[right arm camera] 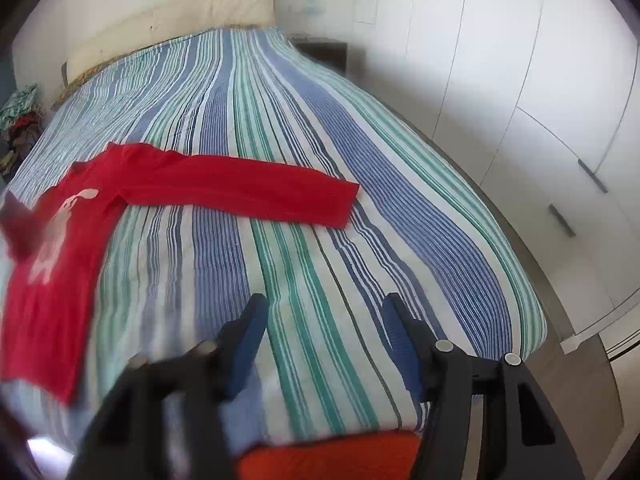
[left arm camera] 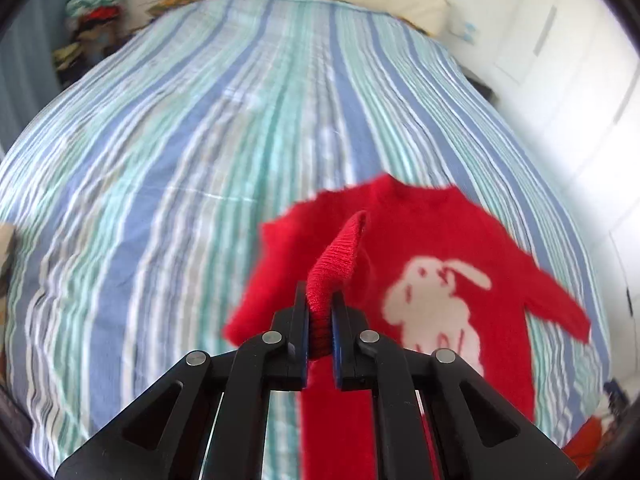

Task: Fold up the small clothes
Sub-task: 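Grasp the other sleeve cuff with the left tool, then pull the sleeve straight out from the body with the left tool and release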

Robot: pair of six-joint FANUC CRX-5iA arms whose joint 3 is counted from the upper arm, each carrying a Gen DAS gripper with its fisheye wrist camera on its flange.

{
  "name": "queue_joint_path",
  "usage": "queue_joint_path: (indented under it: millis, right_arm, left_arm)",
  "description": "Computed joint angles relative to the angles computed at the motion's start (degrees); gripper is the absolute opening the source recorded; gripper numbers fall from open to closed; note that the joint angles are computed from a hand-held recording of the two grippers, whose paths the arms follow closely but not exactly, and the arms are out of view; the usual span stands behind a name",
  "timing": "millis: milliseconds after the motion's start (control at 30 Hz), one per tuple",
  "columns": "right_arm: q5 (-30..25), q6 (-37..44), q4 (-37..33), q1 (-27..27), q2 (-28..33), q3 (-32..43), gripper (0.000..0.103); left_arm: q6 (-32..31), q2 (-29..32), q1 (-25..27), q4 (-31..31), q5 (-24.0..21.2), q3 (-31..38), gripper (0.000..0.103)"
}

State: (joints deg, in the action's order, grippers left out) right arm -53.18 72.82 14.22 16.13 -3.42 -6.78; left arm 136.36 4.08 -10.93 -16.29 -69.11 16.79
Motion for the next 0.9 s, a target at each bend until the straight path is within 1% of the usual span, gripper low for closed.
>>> queue_joint_path:
  millis: [33,100,167,233,300,367,433,500,567,667,767,833,900]
  right_arm:
    - [0.22,-0.27,-0.1,-0.16,-0.03,0.02,0.059]
    - [0.36,-0.69,-0.12,-0.28,0.14,0.2,0.059]
    - [0.16,-0.79,0.27,-0.05,0.51,0.42,0.059]
    - [-0.35,-0.47,0.79,0.47,0.97,0.66,0.059]
    - [-0.69,-0.02,1.55,1.1,1.28,0.63,0.059]
    - [-1.08,0.34,2.31,1.71,1.47,0.46,0.059]
    - [-1.5,0.4,2.99,2.11,1.67,0.38,0.059]
    - [-1.72,0.31,3.37,2.26,1.83,0.35,0.059]
    - [-1.86,0.16,3.57,2.29,1.91,0.29,0.059]
    - [-1.74,0.03,3.79,2.29,1.78,0.04,0.059]
    - [-1.88,-0.02,3.89,2.25,1.83,0.09,0.059]
    - [-2.14,0.05,3.85,2.2,1.92,0.2,0.059]
    - [-2.24,-0.04,4.1,2.29,1.91,0.1,0.059]
  left_arm:
    - [3.53,-3.48,1.7,-2.09,-1.31,-2.58,0.007]
    - [8.02,-8.19,5.44,-5.66,-5.22,-6.44,0.007]
    - [11.41,-12.03,8.78,-7.64,-7.9,-10.64,0.007]
    - [13.79,-14.5,10.79,-8.98,-9.64,-14.47,0.007]
    - [14.57,-16.12,13.04,-7.74,-8.79,-18.21,0.007]
    - [15.7,-16.57,14.07,-6.1,-7.71,-20.59,0.007]
    - [16.93,-16.72,13.43,-6.67,-7.37,-21.97,0.007]
    - [17.27,-15.99,12.45,-7.67,-8.3,-22.4,0.007]
    - [17.72,-16.69,13.27,-6.37,-8.4,-24.59,0.006]
    - [20.36,-19.02,16.26,-2.77,-6.29,-30.14,0.006]
    - [21.81,-22.01,19.36,1.08,-1.76,-36.09,0.006]
    - [22.86,-22.89,19.28,1.02,-0.56,-37.31,0.006]
    - [22.77,-23.39,19.36,1.07,0.07,-37.88,0.009]
